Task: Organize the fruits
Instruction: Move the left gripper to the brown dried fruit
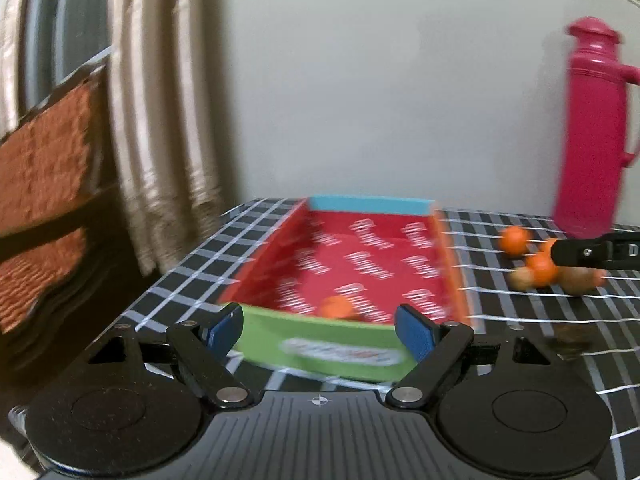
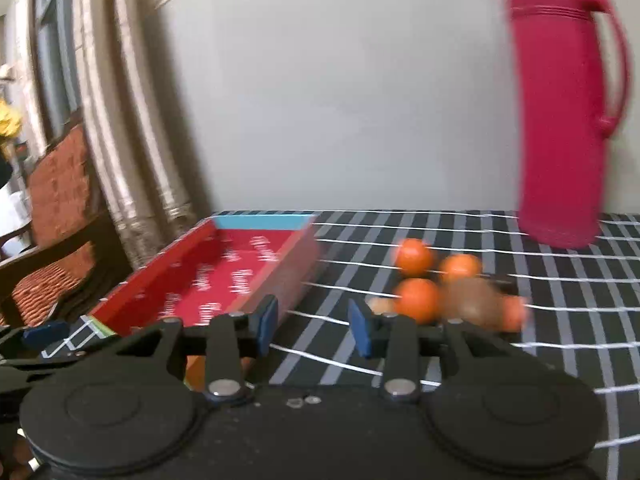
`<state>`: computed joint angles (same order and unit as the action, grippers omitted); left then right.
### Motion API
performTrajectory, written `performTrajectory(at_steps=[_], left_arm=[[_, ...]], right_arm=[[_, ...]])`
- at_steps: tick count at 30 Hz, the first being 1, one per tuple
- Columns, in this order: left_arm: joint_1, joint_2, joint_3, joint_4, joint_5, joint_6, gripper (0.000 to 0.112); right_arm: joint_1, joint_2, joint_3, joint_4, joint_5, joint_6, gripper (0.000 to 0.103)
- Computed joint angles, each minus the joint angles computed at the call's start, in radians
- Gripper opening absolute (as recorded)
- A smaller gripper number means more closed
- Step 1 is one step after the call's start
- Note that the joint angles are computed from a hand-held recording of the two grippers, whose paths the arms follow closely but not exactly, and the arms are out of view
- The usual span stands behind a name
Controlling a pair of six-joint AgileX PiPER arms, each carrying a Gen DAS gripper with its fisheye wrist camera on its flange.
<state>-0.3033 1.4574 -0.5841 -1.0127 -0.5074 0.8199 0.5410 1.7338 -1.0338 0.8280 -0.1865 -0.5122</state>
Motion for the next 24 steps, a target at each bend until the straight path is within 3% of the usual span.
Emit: performTrajectory(at_steps=[6,12,19,24], left_arm=[[-0.186,0.079,-0.072,-0.039,-0.062,0.055,0.083],[-0.303,0.178,-0.179,-0.071,-0.007,0.106,0.083],[-0.363,0.282,-0.286,-0.203,0.014,0.203,0.082],[-0.37,0.325,-0.32,-0.209,0.037,0.211,0.082]], right_arm=[[-0.093,-0.108,0.155,-0.173,-0.04,0.193,0.042],[-0.168,-0.185,0.265,-0.326,-0.064,0.338,0.043],[-0.26,-0.244,0.352,-0.536,-0.084,0.555,0.047],[-0.28,-0.262,0.371,-0.603,-0.095,0.62,0.051]])
